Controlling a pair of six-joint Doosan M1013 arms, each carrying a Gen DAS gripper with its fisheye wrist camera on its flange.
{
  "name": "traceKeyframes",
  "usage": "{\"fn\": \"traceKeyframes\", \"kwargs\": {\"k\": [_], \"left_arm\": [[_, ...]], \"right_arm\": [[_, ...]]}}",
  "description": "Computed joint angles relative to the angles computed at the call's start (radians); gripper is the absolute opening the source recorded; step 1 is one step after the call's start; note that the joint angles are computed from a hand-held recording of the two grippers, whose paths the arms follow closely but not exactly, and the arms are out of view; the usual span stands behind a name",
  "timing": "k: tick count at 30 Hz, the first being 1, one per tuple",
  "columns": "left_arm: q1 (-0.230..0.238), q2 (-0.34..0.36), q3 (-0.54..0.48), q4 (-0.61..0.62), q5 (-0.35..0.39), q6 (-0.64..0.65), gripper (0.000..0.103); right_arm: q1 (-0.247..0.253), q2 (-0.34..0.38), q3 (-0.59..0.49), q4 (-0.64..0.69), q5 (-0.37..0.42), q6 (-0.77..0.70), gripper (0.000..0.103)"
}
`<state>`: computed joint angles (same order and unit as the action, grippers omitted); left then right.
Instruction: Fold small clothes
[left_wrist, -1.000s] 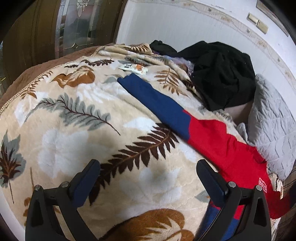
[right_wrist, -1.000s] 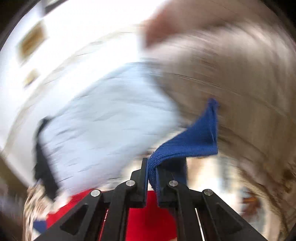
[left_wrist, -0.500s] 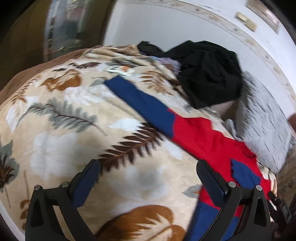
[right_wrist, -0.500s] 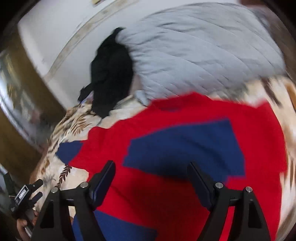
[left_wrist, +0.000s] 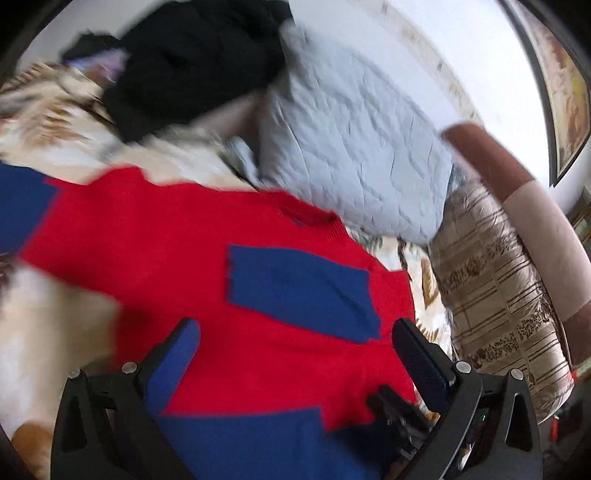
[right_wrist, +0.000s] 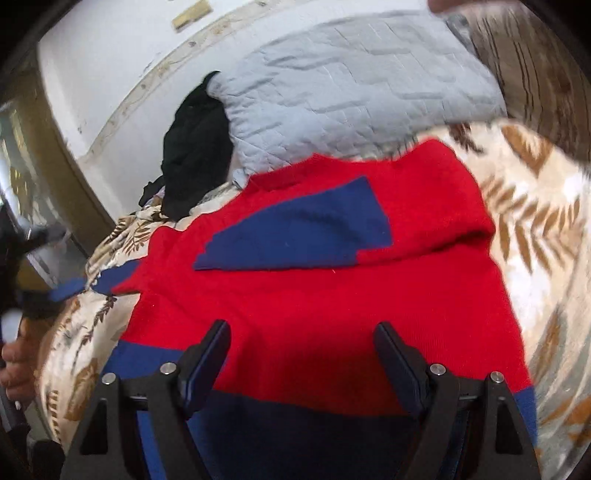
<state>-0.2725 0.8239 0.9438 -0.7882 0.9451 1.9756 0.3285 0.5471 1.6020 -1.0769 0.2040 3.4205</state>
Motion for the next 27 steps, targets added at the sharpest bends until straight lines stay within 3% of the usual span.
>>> {"fn": "traceKeyframes", "kwargs": {"k": [1, 3, 4, 7, 11, 13, 14, 15, 16, 17, 19, 23, 25, 27], "left_arm": [[-0.008, 0.031, -0.05, 0.036, 0.031, -0.053, 0.1], [-0.021, 0.105, -0.165, 0.106, 0.104, -0.171, 0.088], [-0.025, 0.133, -0.21, 0.13, 0.131, -0.215, 0.086], [-0.028, 0.176, -0.267, 0.176, 0.138, -0.302, 0.081], [-0.036, 0.189, -0.284, 0.204, 0.15, -0.32, 0.081], [-0.041, 0.193, -0.289, 0.23, 0.146, -0.331, 0.07], [-0.046, 0.198, -0.3, 0.271, 0.151, -0.347, 0.05], [-0.048, 0.205, -0.317, 0.298, 0.17, -0.359, 0.018], [-0.05, 0.223, -0.352, 0.324, 0.206, -0.376, 0.007], [-0.047, 0.231, -0.369, 0.32, 0.225, -0.382, 0.007], [-0.045, 0.191, -0.313, 0.312, 0.143, -0.354, 0.007], [-0.026, 0.042, -0.085, 0.224, -0.161, -0.209, 0.007], [-0.022, 0.036, -0.062, 0.241, -0.167, -0.21, 0.007], [-0.032, 0.073, -0.096, 0.357, -0.099, -0.281, 0.007]], "right_arm": [[-0.008, -0.002, 0.012, -0.041, -0.025, 0.069, 0.083], [-0.015, -0.006, 0.029, -0.199, -0.054, 0.259, 0.082], [-0.015, -0.006, 0.03, -0.223, -0.057, 0.28, 0.082], [-0.013, 0.0, 0.019, -0.131, -0.058, 0.172, 0.082], [-0.014, 0.005, 0.016, -0.152, -0.067, 0.195, 0.082], [-0.013, 0.006, 0.016, -0.153, -0.067, 0.197, 0.082], [-0.013, 0.006, 0.016, -0.156, -0.066, 0.2, 0.082], [-0.013, 0.007, 0.015, -0.156, -0.066, 0.199, 0.082], [-0.013, 0.007, 0.015, -0.157, -0.066, 0.2, 0.082], [-0.013, 0.007, 0.014, -0.157, -0.065, 0.199, 0.082], [-0.012, 0.008, 0.014, -0.15, -0.063, 0.192, 0.082], [-0.011, 0.008, 0.014, -0.145, -0.063, 0.189, 0.082], [-0.012, 0.008, 0.014, -0.144, -0.064, 0.19, 0.082], [-0.012, 0.01, 0.009, -0.081, -0.061, 0.126, 0.082]]}}
